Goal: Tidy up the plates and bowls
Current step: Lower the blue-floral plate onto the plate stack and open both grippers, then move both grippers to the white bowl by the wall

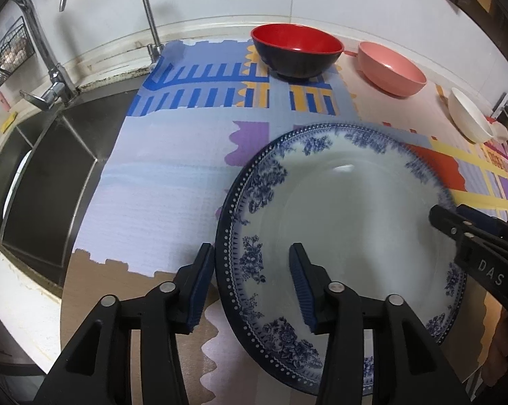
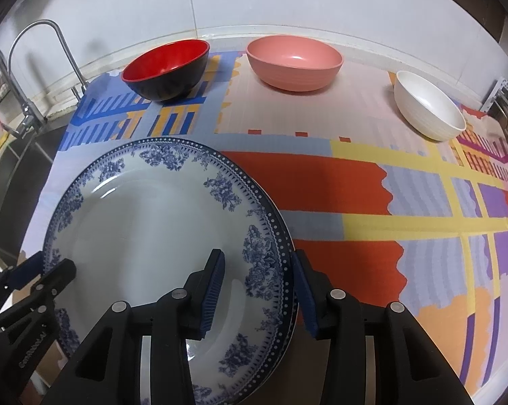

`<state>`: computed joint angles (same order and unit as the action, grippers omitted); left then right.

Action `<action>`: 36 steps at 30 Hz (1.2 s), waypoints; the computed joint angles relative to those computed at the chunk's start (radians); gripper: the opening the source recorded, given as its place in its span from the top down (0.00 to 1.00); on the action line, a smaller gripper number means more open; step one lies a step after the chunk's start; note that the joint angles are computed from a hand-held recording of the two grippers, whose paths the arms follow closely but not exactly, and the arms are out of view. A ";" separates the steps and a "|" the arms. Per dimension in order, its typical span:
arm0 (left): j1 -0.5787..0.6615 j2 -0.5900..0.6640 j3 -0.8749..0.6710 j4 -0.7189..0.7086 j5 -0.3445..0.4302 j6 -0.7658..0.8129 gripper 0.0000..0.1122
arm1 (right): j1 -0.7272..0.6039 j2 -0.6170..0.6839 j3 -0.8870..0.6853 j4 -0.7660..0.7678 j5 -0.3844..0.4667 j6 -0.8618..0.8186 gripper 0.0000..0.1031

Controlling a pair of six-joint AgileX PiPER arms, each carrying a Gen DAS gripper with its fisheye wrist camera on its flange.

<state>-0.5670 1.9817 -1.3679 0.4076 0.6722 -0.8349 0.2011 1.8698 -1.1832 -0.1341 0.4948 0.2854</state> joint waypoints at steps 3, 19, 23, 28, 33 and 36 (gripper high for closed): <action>-0.008 -0.007 0.003 0.038 -0.006 -0.031 0.43 | -0.007 0.000 -0.001 0.027 0.000 -0.026 0.53; -0.045 -0.090 -0.008 0.127 -0.038 -0.001 0.42 | -0.027 -0.122 0.088 0.069 -0.090 -0.028 0.48; -0.059 -0.088 -0.060 0.121 -0.034 0.036 0.42 | -0.033 -0.181 0.121 0.012 -0.122 0.028 0.48; -0.090 -0.053 -0.151 0.123 -0.016 0.036 0.42 | -0.060 -0.224 0.129 -0.057 -0.138 0.055 0.48; -0.124 0.009 -0.274 0.054 0.008 0.095 0.43 | -0.137 -0.249 0.120 0.067 -0.145 -0.115 0.48; -0.153 0.065 -0.383 0.032 0.044 0.109 0.44 | -0.193 -0.257 0.116 0.147 -0.152 -0.219 0.48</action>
